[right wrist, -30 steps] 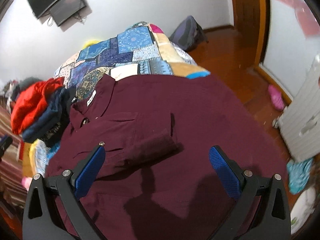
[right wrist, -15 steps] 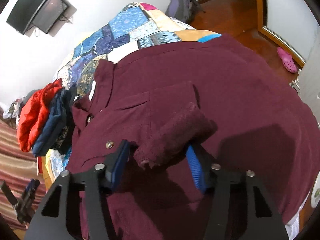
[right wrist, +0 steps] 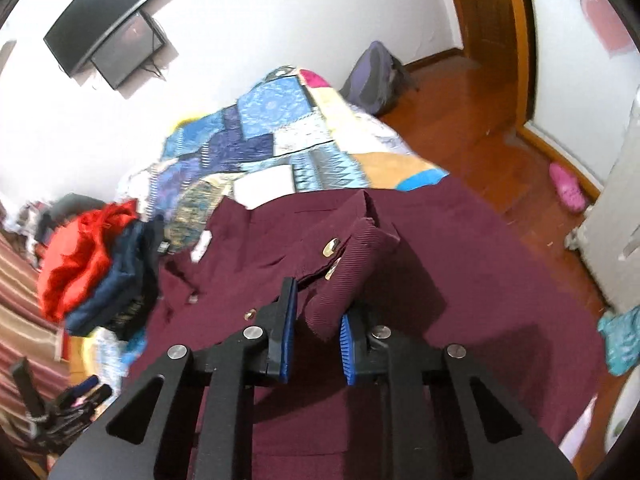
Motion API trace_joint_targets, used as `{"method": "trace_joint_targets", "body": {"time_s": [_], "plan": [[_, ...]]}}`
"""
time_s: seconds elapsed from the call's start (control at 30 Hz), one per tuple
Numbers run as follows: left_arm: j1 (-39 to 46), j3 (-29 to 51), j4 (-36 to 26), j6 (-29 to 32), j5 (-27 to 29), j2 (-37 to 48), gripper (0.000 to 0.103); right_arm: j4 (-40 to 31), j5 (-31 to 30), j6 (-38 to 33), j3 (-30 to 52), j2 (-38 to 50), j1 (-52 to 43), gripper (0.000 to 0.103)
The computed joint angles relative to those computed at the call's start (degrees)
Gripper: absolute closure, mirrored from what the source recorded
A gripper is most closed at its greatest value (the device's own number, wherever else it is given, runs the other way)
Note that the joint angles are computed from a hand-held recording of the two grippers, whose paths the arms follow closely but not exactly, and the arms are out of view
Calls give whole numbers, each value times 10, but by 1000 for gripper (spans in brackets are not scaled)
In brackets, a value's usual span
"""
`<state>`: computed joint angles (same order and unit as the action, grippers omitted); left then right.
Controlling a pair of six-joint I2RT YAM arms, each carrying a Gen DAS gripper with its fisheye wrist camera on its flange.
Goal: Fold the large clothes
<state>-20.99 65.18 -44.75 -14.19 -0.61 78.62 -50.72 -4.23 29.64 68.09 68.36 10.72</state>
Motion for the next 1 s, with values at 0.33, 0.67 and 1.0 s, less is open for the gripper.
{"method": "trace_joint_targets", "body": {"time_s": [0.33, 0.67, 1.0], "plan": [[-76, 43, 12, -23, 3, 95, 31, -9, -78, -25, -64, 17, -68, 64], [-112, 121, -4, -39, -27, 128, 31, -68, -71, -89, -30, -44, -175, 56], [-174, 249, -24, -46, -54, 192, 31, -122, -149, -205, -34, -71, -447, 54]]}}
